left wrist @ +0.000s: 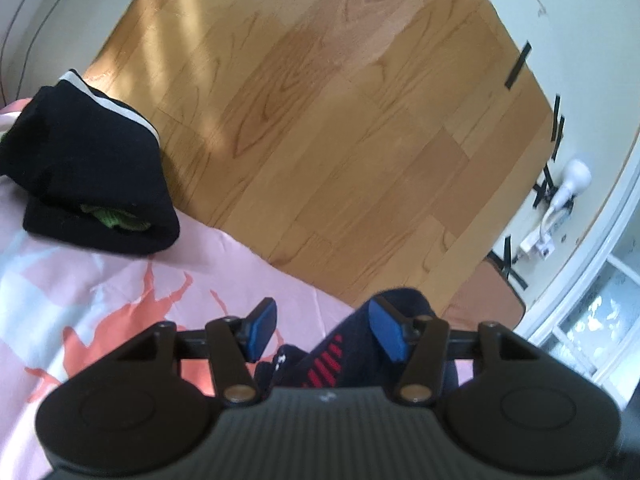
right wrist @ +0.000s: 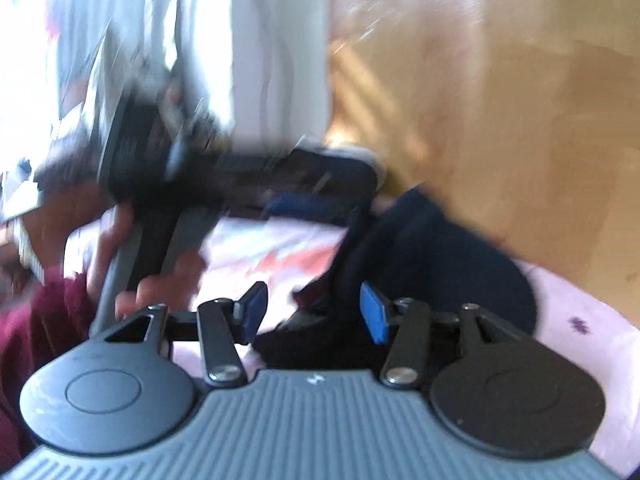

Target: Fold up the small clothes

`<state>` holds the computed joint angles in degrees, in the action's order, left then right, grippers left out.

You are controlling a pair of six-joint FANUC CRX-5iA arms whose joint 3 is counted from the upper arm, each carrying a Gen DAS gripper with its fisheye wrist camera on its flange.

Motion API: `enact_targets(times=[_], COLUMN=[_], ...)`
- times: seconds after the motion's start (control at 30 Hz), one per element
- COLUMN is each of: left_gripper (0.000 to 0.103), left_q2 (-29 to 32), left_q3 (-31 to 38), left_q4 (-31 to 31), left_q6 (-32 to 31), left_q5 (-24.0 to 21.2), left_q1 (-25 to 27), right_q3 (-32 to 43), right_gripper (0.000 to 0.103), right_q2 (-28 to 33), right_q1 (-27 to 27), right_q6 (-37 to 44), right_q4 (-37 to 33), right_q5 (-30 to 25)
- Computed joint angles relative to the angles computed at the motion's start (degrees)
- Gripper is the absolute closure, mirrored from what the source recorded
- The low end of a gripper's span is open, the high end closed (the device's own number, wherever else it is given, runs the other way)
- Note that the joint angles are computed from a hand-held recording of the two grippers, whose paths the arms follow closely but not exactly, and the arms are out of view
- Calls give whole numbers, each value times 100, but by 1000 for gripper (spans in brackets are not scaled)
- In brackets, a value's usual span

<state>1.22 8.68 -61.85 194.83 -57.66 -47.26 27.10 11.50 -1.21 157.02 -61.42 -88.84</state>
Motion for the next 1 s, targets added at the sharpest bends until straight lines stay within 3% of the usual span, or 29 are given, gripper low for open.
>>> enact_targets(times=[0.07,0.2,0.3,0.37,0.43,0.6,0.67,0.77,0.8,0.9,1.0], left_gripper=[51,53,56,58,58,52,45,35,33,13,0], left_q2=[55,146,216,351,492,520,496,453,440,457,393], left_q3=[52,137,197,300,465,470,424,369,351,414,349], left_q4=[95,372,968,1658,1869,2002,2082,2212,2234,2142,2140], left_q6=[-186,-589,-1100,-1641,-1888,-2052,-2083,-2012,-1958,-1780,-1677], left_q5=[25,92,166,103,-190,-183,-120,-88,-73,-247,-164], left_q1=[25,125,387,682,748,785,822,901,924,877,888], right_q3=[276,713,801,881,731,398,304,392,453,265,386], right_gripper=[52,73,73,71,71,71,70,57,46,32,16], right_q2=[177,508,673,974,955,719,698,727,759,606,736], right_q1=[-153,215,1061,1484,1470,1336,1214,992,781,310,29], right_q6=[-483,-1434,-1513,-1682,-1496,-1237,-1080,-1163,-1213,-1378,-1982], right_q4=[-320,-16,1216,1993,1829,1622,1352,944,681,73,6], right_q5=[100,598,1026,970,1189,1476,1620,1490,1356,1443,1183])
